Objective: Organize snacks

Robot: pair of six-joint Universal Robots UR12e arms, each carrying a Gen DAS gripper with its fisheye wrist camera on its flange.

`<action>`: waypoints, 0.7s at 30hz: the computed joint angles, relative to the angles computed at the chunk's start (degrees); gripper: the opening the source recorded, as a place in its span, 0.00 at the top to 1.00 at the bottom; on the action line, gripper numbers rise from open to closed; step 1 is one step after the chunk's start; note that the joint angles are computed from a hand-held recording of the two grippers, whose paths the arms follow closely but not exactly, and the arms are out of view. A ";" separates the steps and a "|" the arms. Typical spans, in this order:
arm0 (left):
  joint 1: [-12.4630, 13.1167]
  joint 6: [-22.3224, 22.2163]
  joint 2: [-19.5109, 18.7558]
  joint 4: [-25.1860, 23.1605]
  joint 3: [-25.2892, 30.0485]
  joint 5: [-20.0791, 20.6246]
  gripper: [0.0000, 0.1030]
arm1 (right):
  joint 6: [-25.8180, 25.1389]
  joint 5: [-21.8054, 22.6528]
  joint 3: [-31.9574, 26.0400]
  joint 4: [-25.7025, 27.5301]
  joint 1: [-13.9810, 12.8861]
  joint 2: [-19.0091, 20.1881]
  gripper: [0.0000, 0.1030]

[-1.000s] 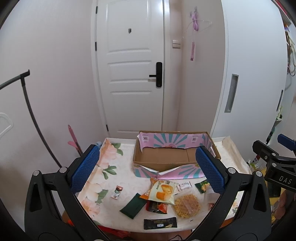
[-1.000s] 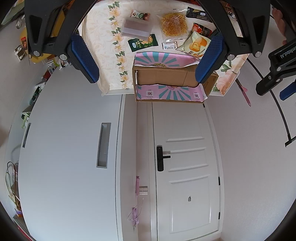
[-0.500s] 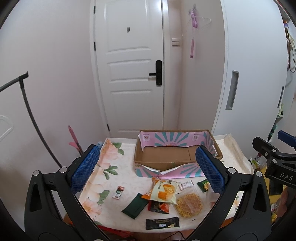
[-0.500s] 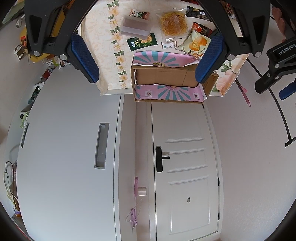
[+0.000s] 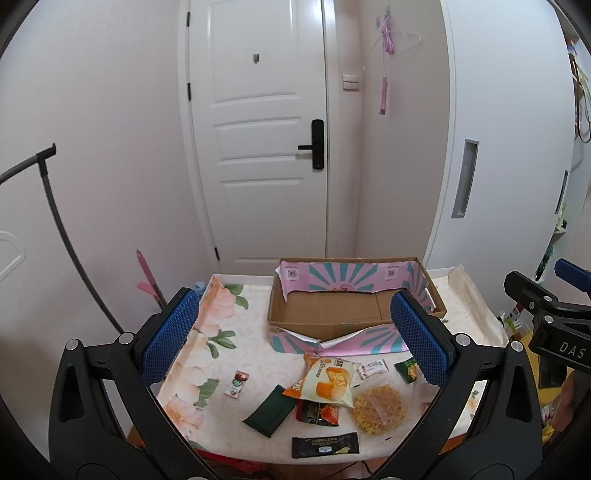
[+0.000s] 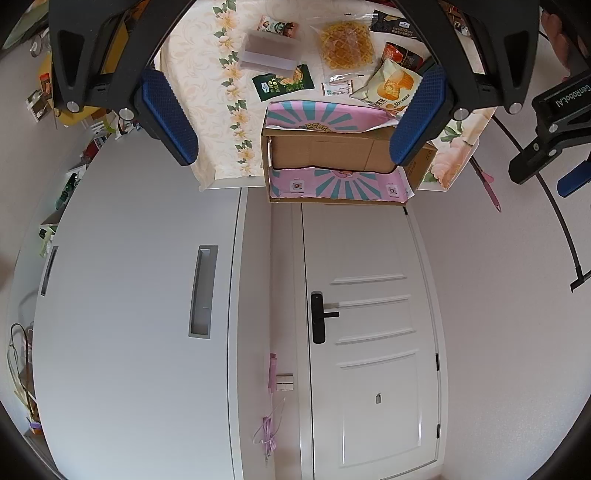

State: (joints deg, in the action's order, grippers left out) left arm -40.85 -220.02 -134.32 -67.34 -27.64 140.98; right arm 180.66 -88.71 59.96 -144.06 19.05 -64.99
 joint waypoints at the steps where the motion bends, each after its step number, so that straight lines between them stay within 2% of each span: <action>1: 0.02 -0.04 0.07 0.09 -0.21 0.06 0.00 | 0.03 0.12 0.00 0.01 0.00 -0.02 0.00; 21: 0.13 -0.27 0.50 0.38 -1.16 0.00 0.00 | -0.01 0.31 -0.09 0.25 0.10 0.08 0.00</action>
State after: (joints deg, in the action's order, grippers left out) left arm -40.71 -220.29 -133.82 -66.96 -28.80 140.98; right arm 180.65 -88.40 59.87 -143.80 19.15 -64.91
